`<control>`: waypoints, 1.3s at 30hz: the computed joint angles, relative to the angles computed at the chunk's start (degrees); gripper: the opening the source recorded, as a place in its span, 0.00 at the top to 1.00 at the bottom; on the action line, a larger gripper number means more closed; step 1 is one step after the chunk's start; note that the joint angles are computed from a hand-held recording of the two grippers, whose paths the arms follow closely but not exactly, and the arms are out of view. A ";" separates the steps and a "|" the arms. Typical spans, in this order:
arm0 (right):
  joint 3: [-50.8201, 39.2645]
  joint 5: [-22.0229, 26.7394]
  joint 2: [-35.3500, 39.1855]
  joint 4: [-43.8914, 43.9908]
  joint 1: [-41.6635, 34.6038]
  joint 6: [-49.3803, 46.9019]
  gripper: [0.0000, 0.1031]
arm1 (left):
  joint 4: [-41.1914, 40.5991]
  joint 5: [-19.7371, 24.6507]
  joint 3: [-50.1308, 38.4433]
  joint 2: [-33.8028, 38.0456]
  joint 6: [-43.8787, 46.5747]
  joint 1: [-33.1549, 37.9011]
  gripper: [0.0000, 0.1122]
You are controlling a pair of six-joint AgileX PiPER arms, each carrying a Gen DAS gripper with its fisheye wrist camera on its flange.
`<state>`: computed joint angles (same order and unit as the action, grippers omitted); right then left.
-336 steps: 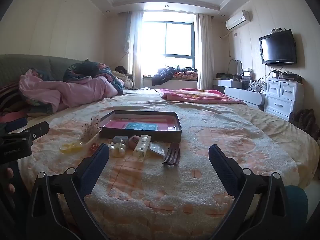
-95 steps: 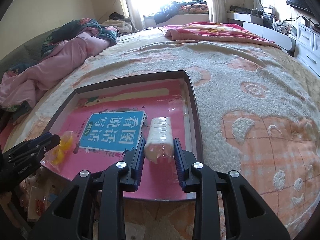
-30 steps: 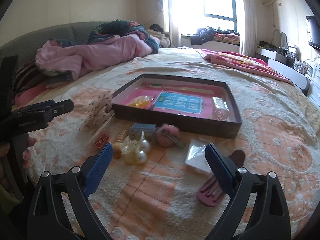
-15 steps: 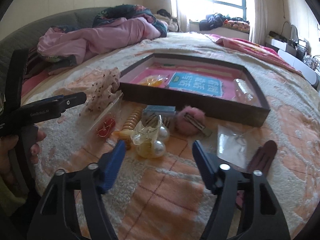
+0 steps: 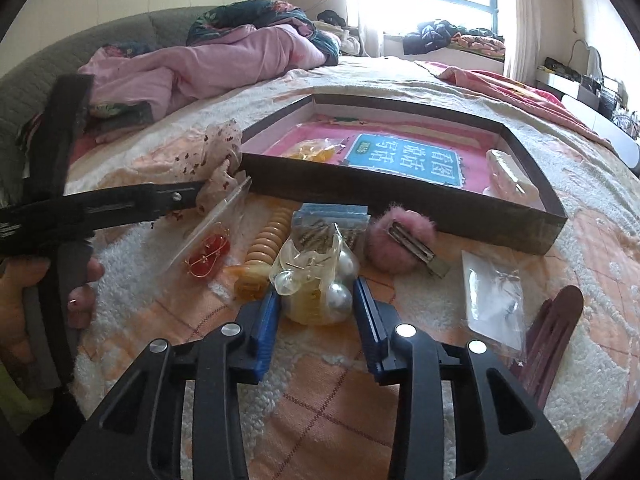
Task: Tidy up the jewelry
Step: 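Grasp the polka-dot bow with the left tool while the right tool grasps the clear ornament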
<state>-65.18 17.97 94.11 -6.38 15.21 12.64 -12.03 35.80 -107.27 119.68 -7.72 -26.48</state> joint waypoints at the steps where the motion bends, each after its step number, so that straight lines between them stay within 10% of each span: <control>1: 0.66 -0.35 -0.57 1.39 -0.44 -1.49 0.67 | -0.92 0.76 -1.00 0.62 0.79 0.07 0.45; 5: 1.85 -0.84 -1.77 3.58 -1.39 -3.21 0.68 | -2.19 2.07 -2.69 1.54 2.58 -0.20 0.80; 9: 2.97 -1.23 -2.87 5.29 -2.12 -4.51 0.68 | -2.73 0.07 -0.25 -0.08 3.01 -0.40 0.94; 20: 5.10 -0.72 -7.12 11.10 -4.92 -9.51 0.68 | 6.24 -4.60 6.72 -7.08 -0.87 -4.70 0.96; 39: 2.08 1.18 -10.06 15.75 -11.19 -13.94 0.68 | 12.79 9.88 -15.23 0.91 -2.52 -11.16 0.96</control>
